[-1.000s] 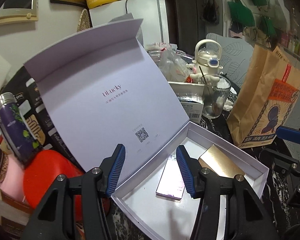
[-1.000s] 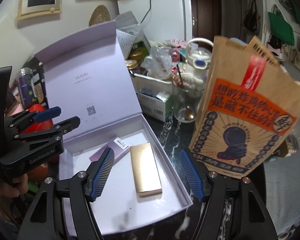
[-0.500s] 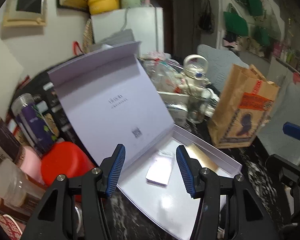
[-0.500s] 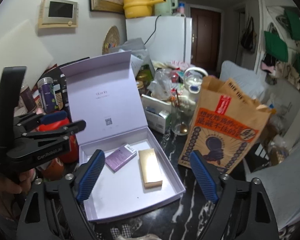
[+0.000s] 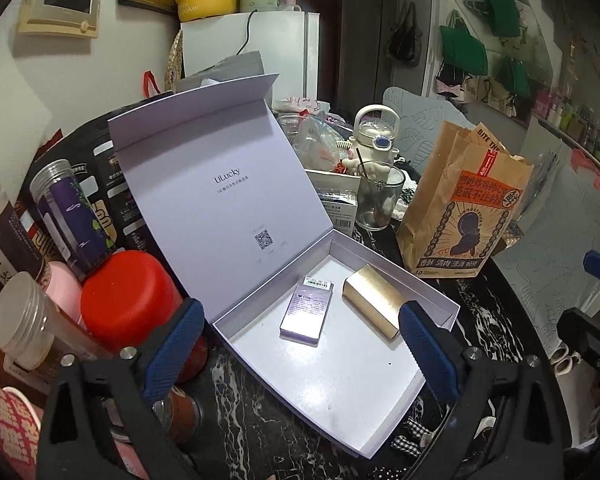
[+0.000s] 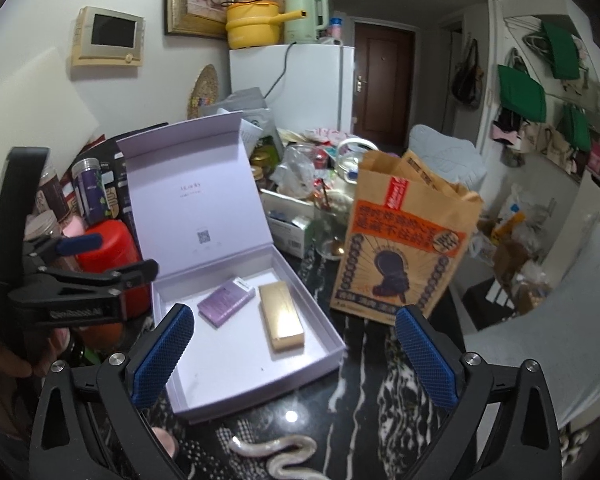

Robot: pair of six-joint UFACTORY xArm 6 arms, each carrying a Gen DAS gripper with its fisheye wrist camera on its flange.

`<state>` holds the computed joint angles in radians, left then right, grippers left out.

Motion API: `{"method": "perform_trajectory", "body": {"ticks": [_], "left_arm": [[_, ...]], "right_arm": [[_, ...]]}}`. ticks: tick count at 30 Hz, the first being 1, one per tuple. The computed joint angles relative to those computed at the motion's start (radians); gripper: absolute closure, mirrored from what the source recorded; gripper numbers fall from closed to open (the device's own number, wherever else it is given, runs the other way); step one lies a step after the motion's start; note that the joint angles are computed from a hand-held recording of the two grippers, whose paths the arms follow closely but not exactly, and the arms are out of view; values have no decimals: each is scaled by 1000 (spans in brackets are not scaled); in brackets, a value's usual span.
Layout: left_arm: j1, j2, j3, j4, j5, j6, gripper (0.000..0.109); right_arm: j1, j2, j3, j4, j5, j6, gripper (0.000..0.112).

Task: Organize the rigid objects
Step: 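Move both tools back toward the pink compact and hair clips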

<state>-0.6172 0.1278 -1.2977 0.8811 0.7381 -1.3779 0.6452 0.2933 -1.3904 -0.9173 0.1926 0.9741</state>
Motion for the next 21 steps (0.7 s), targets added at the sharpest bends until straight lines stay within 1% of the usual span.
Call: {"method": "perform_trajectory", "body": {"ticks": [10,14,16,21], "left_arm": [[-51,-37,41,19,34,-12,9],[-69,-59,75,7,13,-11,9],[-85,-68,85,2,23,-17,9],[-121,-85,116,34,19,-35,9]], "right_arm": [[-8,-91,120,-176,-18,199,10],[-4,-125,157,-262,-19,291,10],[-2,-140,176,-291,-21,320,10],[5,-173,229,-379,-19,424,10]]}}
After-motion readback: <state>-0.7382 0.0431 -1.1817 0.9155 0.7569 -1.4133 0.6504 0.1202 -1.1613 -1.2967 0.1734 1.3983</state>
